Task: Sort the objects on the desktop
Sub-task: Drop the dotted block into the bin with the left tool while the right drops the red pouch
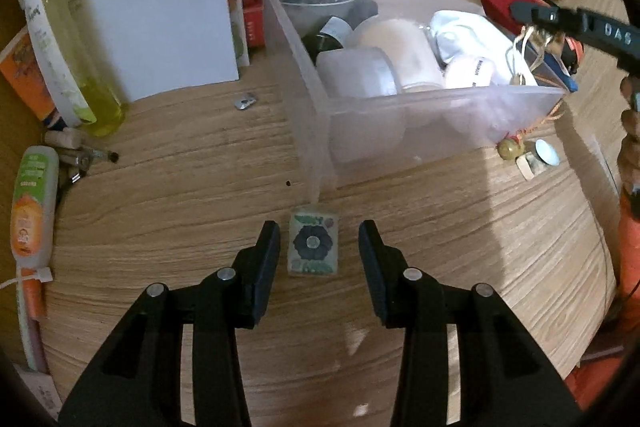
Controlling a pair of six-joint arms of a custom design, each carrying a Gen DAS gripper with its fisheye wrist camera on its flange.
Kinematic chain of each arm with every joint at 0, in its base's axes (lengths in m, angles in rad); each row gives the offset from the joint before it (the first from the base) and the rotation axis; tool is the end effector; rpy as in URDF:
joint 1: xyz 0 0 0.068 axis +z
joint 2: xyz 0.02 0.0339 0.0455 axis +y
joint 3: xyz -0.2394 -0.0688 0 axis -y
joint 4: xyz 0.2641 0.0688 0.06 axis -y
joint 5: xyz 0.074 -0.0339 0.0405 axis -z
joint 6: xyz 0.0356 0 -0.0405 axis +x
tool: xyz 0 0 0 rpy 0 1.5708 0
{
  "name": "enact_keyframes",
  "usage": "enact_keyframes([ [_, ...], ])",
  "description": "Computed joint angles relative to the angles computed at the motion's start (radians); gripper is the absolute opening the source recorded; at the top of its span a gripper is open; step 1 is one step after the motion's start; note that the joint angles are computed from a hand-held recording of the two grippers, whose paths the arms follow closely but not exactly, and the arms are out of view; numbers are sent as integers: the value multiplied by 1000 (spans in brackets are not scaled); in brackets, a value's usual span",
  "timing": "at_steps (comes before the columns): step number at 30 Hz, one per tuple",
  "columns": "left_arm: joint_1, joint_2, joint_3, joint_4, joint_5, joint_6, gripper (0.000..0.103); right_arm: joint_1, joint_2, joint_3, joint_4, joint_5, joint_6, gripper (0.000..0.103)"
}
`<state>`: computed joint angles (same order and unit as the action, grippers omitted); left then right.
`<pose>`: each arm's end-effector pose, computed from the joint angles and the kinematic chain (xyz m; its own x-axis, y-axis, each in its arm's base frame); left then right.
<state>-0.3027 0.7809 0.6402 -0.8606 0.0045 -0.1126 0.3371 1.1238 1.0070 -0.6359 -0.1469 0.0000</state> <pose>0.1708 -0.0535 0.2121 -0.8325 0.1423 -0.5354 0.2082 0.9760 -0.0644 0.2489 0.0927 0.2835 -0.6451 -0.2261 -0.7298 -0.4280 0.8982 0.1001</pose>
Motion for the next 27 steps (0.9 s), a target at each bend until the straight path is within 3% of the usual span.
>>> enact_keyframes([
  [10, -47, -54, -43, -10, -53, -61, 40, -48, 25, -39, 25, 11, -17, 15],
  [13, -108, -6, -28, 8, -155, -99, 31, -48, 43, -44, 21, 28, -27, 15],
  [18, -129, 20, -18, 17, -200, -131, 24, -35, 51, -59, 31, 42, -33, 18],
  [27, 5, 3, 28, -18, -154, -102, 24, 21, 49, -76, 41, 119, -61, 19],
])
